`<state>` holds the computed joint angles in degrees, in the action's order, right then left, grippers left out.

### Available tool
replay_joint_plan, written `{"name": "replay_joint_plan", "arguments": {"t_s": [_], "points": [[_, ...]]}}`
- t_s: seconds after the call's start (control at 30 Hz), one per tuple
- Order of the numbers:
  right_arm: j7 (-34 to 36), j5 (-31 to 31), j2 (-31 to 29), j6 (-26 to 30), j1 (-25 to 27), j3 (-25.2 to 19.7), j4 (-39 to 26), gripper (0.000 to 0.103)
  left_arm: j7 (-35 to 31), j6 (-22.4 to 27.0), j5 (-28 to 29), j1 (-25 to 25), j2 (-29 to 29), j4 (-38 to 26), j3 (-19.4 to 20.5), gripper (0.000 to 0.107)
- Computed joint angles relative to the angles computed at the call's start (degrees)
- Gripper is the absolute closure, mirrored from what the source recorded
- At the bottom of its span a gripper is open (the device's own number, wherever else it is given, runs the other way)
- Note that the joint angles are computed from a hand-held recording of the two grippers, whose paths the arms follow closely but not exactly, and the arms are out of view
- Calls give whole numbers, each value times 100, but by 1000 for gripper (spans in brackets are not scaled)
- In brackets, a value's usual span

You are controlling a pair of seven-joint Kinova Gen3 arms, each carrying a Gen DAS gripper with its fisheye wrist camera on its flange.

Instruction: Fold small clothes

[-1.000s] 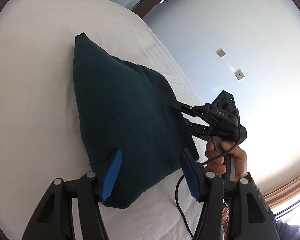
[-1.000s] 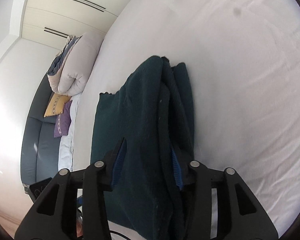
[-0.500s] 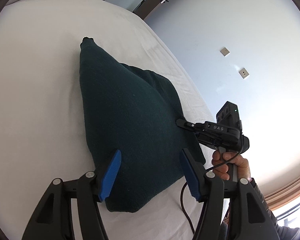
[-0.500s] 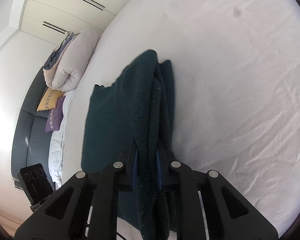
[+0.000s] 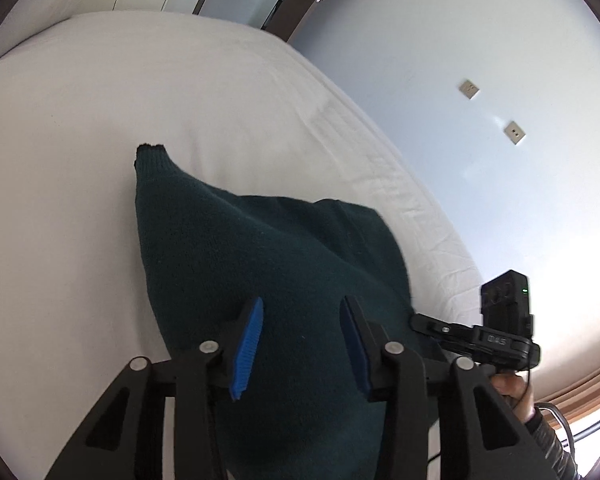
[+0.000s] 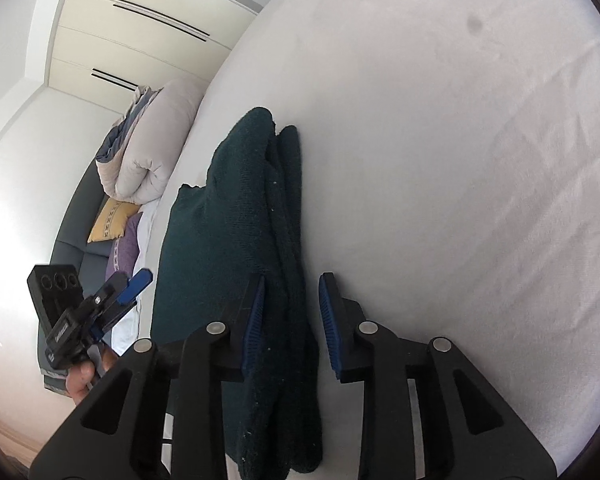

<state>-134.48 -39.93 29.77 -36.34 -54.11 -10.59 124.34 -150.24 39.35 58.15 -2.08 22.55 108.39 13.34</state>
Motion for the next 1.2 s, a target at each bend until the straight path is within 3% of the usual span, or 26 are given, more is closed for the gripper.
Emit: {"name": "replay_joint_plan", "arguments": {"t_s": [0.1, 0.17, 0.3, 0.43, 0.47, 0.5, 0.63, 0.73, 0.87, 0.93, 1.0, 1.1, 1.13, 1.17, 1.2], "points": [[-113, 87, -13, -61, 49, -46, 73, 78, 325, -229, -313, 179, 351, -201, -37, 90], [-103, 92, 19, -86, 31, -31, 80, 79, 170, -149, -56, -150, 545, -184, 192, 95], [93, -85, 121, -123, -125, 67, -58, 79, -127, -38, 243, -392, 715, -107, 272, 98], [105, -74, 149, -251, -109, 17, -73, 78, -391, 214, 567, -24, 497, 44, -366, 99], [-20, 24, 140, -336, -52, -55, -12, 76, -593, 350, 741, -66, 425, 176, -445, 96], [-123, 32, 104, -417, -51, -109, 52, 75, -826, 456, 900, -175, 350, 317, -419, 87], [-262, -160, 58, -841, -273, -200, 300, 75, -1758, 518, 1277, -931, 24, 1027, 197, 57], [-584, -148, 121, -1228, -366, -338, 514, 75, -2457, 799, 1514, -1016, -235, 1514, 25, 44], [-556, -524, 4, -1396, -596, -512, 727, 75, -2962, 1118, 1359, -968, -488, 1940, -371, 33], [-318, -920, -70, -1521, -643, -782, 819, 74, -3065, 1014, 1177, -813, -566, 2104, -529, 32], [-127, -1386, -246, -1426, -1025, -627, 898, 74, -3388, 944, 1164, -638, -670, 2303, -779, 32], [35, -2085, -509, -1422, -1713, -287, 1049, 74, -3317, 1480, 893, -1153, -583, 2207, -590, 32], [140, -2314, -576, -1552, -1773, -363, 1094, 69, -3235, 1713, 852, -1419, -471, 2105, -431, 30], [225, -2500, -646, -1774, -1764, -544, 1151, 48, -3202, 1946, 886, -1684, -333, 2004, -286, 29], [225, -2634, -698, -1975, -1792, -653, 1197, 38, -3151, 2179, 962, -1848, -195, 1878, -194, 25]]}}
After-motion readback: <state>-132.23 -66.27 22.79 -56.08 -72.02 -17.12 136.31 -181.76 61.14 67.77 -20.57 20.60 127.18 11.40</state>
